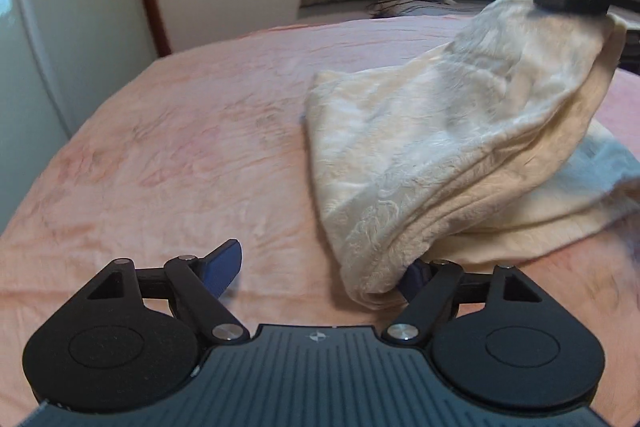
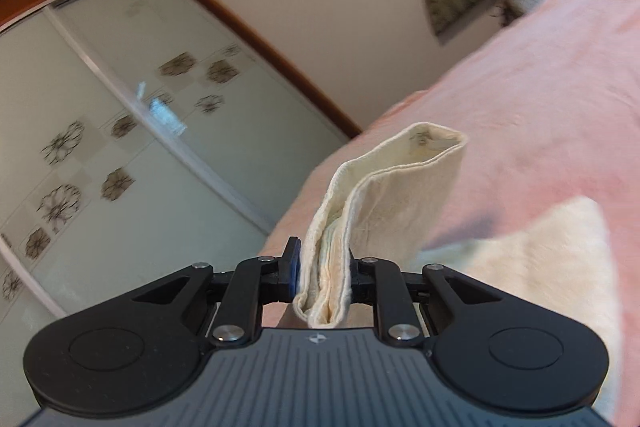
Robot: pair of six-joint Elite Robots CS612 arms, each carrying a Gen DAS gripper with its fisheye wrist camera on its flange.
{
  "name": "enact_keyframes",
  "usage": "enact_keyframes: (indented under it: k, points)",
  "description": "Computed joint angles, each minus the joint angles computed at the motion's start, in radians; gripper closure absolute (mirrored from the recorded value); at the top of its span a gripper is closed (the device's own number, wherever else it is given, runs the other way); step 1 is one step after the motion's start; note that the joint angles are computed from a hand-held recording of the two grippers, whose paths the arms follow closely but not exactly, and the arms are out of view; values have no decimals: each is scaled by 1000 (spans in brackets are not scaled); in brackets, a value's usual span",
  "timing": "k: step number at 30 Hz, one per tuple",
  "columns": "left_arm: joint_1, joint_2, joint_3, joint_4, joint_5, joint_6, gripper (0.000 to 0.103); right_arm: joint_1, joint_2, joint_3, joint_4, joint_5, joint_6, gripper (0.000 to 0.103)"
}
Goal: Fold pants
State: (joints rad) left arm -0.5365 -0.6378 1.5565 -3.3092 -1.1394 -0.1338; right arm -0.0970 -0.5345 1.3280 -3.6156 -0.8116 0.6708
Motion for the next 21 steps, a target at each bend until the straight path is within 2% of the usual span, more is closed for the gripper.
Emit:
enact_keyframes:
  k: [2, 7, 9, 10, 11, 12, 13, 14, 15, 16, 19, 21]
  points:
    - [-4, 7, -6, -6, 4, 40, 20, -12, -6, 47, 22, -30, 3, 85]
    - [0, 12, -14, 7, -9, 34, 19, -34, 10, 82, 107, 19, 52, 83]
    - [3, 17, -17, -6, -15, 52, 22, -31, 12, 68, 134, 18, 45, 74]
    - [4, 18, -17, -16, -22, 64, 27, -28, 11, 55, 163, 17, 21, 62]
    - [2, 17, -12, -28, -32, 76, 31, -24, 13, 37, 189, 25, -16, 45]
    - [2, 18, -11, -37, -41, 87, 40, -19, 15, 19, 210, 29, -61, 39]
    - [-1, 19, -9, -47, -46, 101, 50, -12, 13, 10, 233, 8, -104, 41]
    - [-2, 21, -9, -59, -49, 116, 54, -4, 7, 6, 264, -16, -160, 53]
    - [-3, 24, -9, -68, -54, 130, 60, 2, 0, 9, 288, -53, -205, 65]
    - [-3, 24, -8, -77, -64, 136, 66, 7, -7, 14, 304, -91, -230, 87]
    - [-2, 27, -7, -112, -80, 155, 71, 7, -16, 33, 256, -103, -237, 88]
    - [-1, 27, -8, -134, -96, 173, 72, 6, -36, 72, 183, -130, -261, 88]
